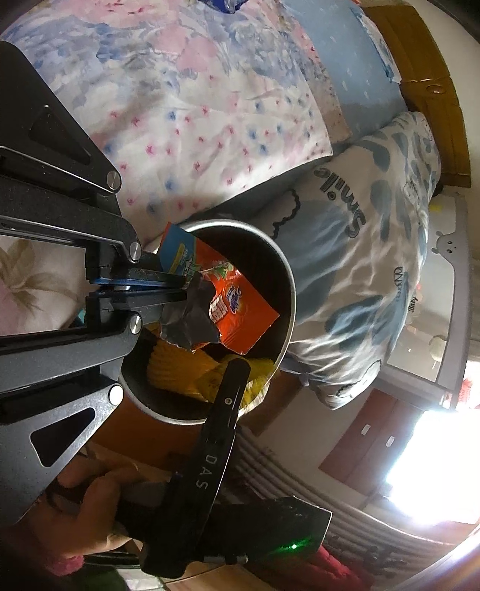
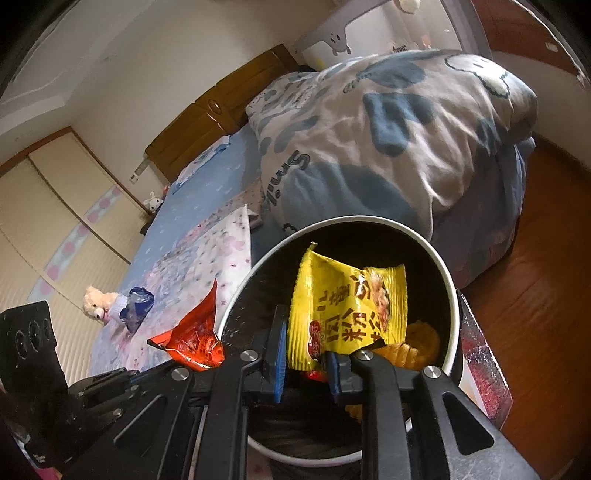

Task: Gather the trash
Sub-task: 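Open both tools to drop the yellow bag and Ovaltine packet into the bin, then move both open tools toward the blue bottle wrapper and white mesh sleeve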

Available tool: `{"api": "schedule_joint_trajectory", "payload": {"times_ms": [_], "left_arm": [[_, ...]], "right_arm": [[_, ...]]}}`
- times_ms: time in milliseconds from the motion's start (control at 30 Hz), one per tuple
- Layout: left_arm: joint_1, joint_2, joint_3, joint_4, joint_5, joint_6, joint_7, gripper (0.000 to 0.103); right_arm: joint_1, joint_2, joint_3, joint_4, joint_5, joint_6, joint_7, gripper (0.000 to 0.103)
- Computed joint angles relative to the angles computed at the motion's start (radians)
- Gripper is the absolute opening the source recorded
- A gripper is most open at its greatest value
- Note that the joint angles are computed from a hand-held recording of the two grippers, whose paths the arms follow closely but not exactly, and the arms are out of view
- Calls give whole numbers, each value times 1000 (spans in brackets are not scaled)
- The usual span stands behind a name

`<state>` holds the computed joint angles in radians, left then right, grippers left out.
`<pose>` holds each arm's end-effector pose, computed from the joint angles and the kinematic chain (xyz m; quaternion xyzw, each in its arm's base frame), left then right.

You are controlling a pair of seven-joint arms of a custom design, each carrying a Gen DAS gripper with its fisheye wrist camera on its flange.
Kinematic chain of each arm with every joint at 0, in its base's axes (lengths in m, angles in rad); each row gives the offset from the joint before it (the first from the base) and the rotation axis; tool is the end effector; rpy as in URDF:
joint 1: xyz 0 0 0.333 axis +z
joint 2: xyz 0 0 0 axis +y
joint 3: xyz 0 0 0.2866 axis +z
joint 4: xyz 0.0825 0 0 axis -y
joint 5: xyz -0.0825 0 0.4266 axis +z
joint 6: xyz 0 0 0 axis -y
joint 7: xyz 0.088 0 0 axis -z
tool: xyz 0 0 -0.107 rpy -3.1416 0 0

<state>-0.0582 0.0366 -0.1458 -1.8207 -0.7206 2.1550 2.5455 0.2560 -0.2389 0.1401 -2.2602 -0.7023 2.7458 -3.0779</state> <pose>0.6252 -0.1558 0.5086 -0.3263 0.8778 -0.3507 0.0022 0.5106 0.2446 0.4870 -0.3950 0.8208 -0.1702 0.3758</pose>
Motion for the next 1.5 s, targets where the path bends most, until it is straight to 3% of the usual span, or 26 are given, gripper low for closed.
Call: {"api": "schedule_joint_trajectory", "payload": {"times_ms": [67,133,167,300,433,733,1000,1500], "left_arm": [[-1,4,-1,4,9,-8,-8,10],[0,2,0,-1,6,-3,-9,27],[0,-1,0,-5,1,1,-6,30],[6,-9,5,-13,-10,-1,0,31],[17,-17,15,-27,-15,7,-3,41],[64,-22,47,-53,-15,40,-11,49],[130,-5,83,-53,-11,67,-27,51],[248,119,111,73,18,130,-105,54]], "right_arm": [[0,-3,-3,-7,6,1,4,33],[-3,-7,-3,-16,6,6,13,41],[-4,-10,-2,-20,5,8,18,41],[-8,-19,5,-30,-5,7,40,42],[-10,-24,22,-32,-32,1,82,48],[24,23,60,57,-123,-82,138,79],[95,158,48,214,-165,-103,94,87],[224,478,-21,543,-8,-56,-119,87]]}}
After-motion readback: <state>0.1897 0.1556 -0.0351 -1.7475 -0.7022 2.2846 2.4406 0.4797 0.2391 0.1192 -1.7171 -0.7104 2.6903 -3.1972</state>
